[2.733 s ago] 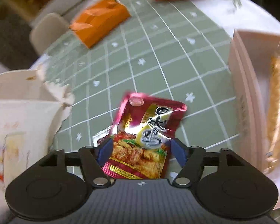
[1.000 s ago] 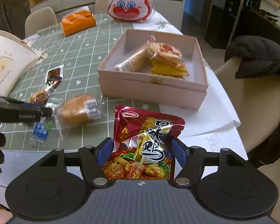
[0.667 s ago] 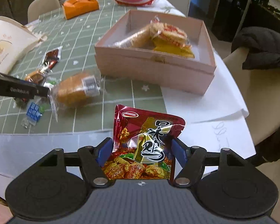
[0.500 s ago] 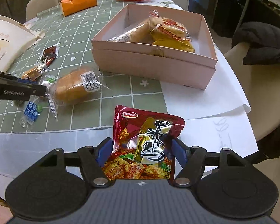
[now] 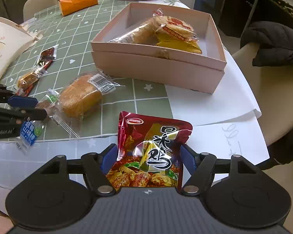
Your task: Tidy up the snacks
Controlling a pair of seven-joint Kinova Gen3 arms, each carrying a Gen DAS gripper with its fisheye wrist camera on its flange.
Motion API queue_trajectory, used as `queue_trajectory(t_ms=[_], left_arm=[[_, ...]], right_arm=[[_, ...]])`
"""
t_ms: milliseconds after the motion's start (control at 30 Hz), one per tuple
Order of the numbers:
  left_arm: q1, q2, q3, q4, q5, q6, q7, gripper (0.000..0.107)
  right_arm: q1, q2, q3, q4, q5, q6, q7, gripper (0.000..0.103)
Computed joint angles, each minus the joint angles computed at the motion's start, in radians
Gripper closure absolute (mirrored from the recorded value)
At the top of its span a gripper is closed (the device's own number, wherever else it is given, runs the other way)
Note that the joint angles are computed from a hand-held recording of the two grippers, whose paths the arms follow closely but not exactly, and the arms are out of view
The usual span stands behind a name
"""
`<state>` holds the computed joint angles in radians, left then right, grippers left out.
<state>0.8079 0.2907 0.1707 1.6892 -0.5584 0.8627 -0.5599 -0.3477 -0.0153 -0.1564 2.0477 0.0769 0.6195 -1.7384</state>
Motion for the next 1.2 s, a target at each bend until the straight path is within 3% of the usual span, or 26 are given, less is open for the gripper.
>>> queue_trajectory(t_ms=[133,233,367,600,767,833,933,1033,1200], left_arm=[[-0.026,0.027,0.011,-0.027,0.041,0.009,-0.073,0.063],[-0.036,0.027,0.005,-0.016,0.063,-0.033,-0.104,0.061],[-0.054,0.009,-0.012,0.011,0.097,-0.081,-0.088,0.063],[-0.099,-0.066,0.026,0.048,0.217,-0.066,-0.17,0.066],[-0.077,-0.155,0.059,0.063,0.178,-0.058,-0.119,0.066],[-0.068,-0.182,0.075,0.051,0.122,-0.063,-0.092,0.066],[-0.065,-0.2,0.095,0.028,0.024,-0.083,-0.064,0.066],[-0.077,-0.189,0.098,0.01,-0.015,-0.101,-0.046,0.066],[-0.091,-0.179,0.088,0.03,0.024,-0.117,0.026,0.066]], right_arm=[[-0.001,0.008,0.0,-0.005,0.012,0.007,-0.011,0.032],[-0.003,0.007,-0.001,-0.003,0.022,0.004,-0.024,0.032],[-0.002,0.008,0.0,-0.003,0.03,0.006,-0.041,0.032],[0.003,-0.028,0.004,-0.008,0.019,0.042,-0.002,0.032],[0.022,-0.104,0.015,-0.019,-0.027,0.083,0.071,0.033],[0.032,-0.151,0.013,-0.023,-0.021,0.074,0.082,0.04],[0.051,-0.217,0.022,-0.038,-0.031,0.031,0.101,0.04],[0.058,-0.246,0.04,-0.048,-0.049,-0.018,0.151,0.04],[0.07,-0.175,0.047,-0.045,-0.076,0.032,0.216,0.026]])
